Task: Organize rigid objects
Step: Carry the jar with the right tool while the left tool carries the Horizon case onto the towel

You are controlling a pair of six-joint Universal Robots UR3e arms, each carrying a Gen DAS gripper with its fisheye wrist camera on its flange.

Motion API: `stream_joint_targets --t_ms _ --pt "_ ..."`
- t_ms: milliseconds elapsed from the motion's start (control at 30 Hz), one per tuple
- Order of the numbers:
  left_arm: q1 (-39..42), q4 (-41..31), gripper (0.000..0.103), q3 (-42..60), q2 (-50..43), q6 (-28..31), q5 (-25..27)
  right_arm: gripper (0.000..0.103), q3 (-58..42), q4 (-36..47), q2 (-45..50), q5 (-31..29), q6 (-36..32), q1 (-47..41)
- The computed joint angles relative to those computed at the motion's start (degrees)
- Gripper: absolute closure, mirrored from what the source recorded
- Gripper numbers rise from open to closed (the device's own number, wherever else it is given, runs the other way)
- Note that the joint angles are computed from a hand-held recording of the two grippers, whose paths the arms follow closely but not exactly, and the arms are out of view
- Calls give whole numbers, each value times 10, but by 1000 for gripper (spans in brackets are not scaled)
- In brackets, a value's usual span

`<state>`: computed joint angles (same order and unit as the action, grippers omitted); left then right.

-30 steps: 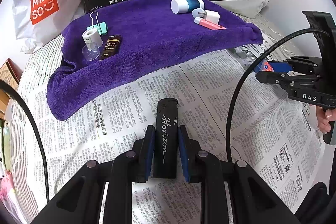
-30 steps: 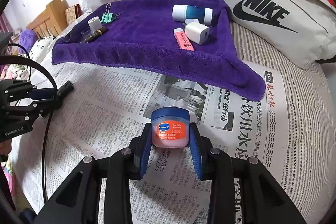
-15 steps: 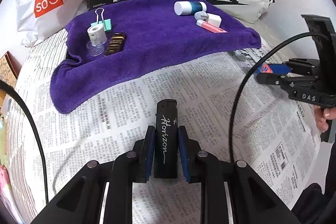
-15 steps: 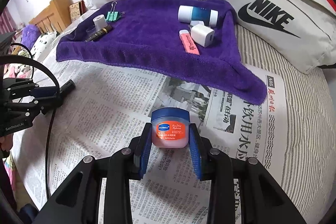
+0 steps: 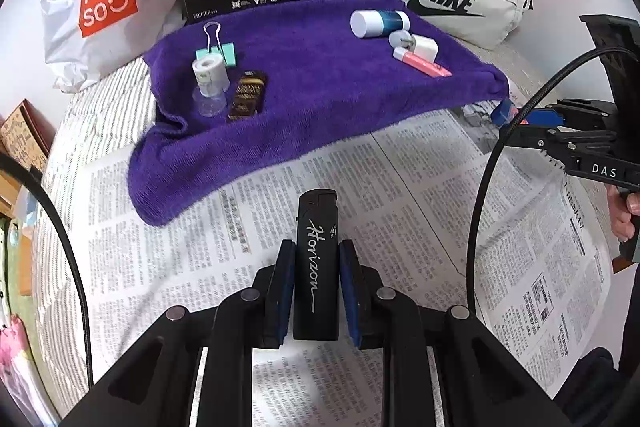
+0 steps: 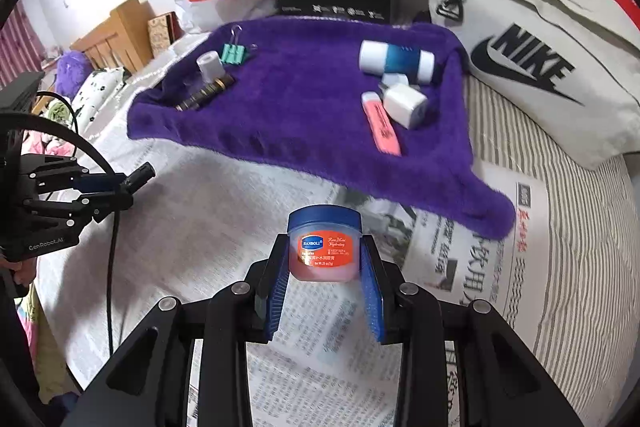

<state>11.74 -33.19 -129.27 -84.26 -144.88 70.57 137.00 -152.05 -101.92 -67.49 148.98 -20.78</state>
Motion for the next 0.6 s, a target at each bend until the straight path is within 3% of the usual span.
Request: stream_joint_targets --t_ms 600 --pt "-12 -31 82 126 -52 -23 -15 69 -161 3 118 2 51 57"
